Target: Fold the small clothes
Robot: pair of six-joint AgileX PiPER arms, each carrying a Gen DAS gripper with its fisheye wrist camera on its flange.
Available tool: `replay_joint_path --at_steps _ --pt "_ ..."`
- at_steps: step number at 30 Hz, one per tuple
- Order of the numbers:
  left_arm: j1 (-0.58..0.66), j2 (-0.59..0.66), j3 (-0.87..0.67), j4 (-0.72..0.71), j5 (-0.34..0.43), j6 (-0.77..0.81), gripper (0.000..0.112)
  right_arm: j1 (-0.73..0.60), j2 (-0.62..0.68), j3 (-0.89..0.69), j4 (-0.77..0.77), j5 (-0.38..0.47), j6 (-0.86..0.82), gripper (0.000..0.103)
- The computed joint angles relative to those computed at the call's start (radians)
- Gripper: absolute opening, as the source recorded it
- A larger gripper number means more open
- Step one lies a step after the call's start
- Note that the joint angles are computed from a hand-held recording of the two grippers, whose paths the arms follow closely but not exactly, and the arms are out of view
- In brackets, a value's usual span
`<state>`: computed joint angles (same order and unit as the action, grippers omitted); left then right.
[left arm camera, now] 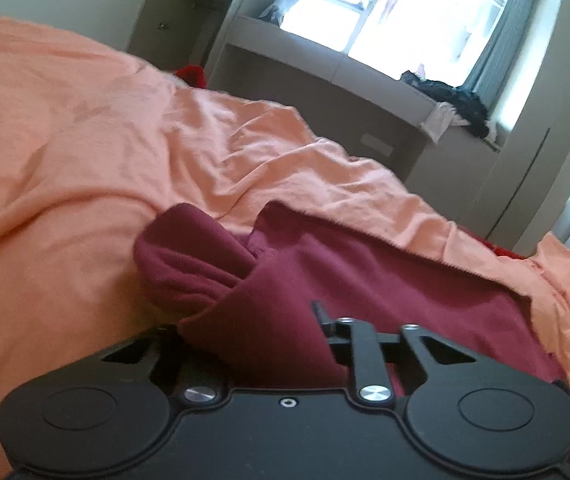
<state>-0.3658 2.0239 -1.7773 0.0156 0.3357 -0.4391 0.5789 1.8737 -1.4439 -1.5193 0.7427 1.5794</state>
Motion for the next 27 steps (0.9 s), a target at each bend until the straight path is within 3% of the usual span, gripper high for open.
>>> replay_joint_path --at_steps 9,15,19,21,23,27 --pt "-0.066 0.04 -0.237 -0.102 0.037 0.324 0.014 -0.049 -0.084 0.008 0.178 -0.113 -0.175 0.103" --pt "-0.136 0.097 -0.422 -0.228 0.117 0.581 0.013 -0.067 -0.2 0.11 0.101 -0.107 -0.055 0.103" --pt "-0.178 0.152 -0.521 -0.27 0.186 0.667 0.013 -0.101 -0.275 0.177 0.087 -0.067 -0.002 0.103" --pt "-0.195 0.164 -0.526 -0.288 0.213 0.722 0.013 -0.129 -0.303 0.197 0.12 -0.039 -0.006 0.103" --pt "-0.211 0.146 -0.461 -0.285 0.19 0.77 0.013 -0.164 -0.328 0.211 0.175 -0.031 -0.021 0.103" --pt "-0.233 0.118 -0.35 -0.326 0.18 0.923 0.013 -0.237 -0.367 0.23 0.275 -0.057 -0.021 0.103"
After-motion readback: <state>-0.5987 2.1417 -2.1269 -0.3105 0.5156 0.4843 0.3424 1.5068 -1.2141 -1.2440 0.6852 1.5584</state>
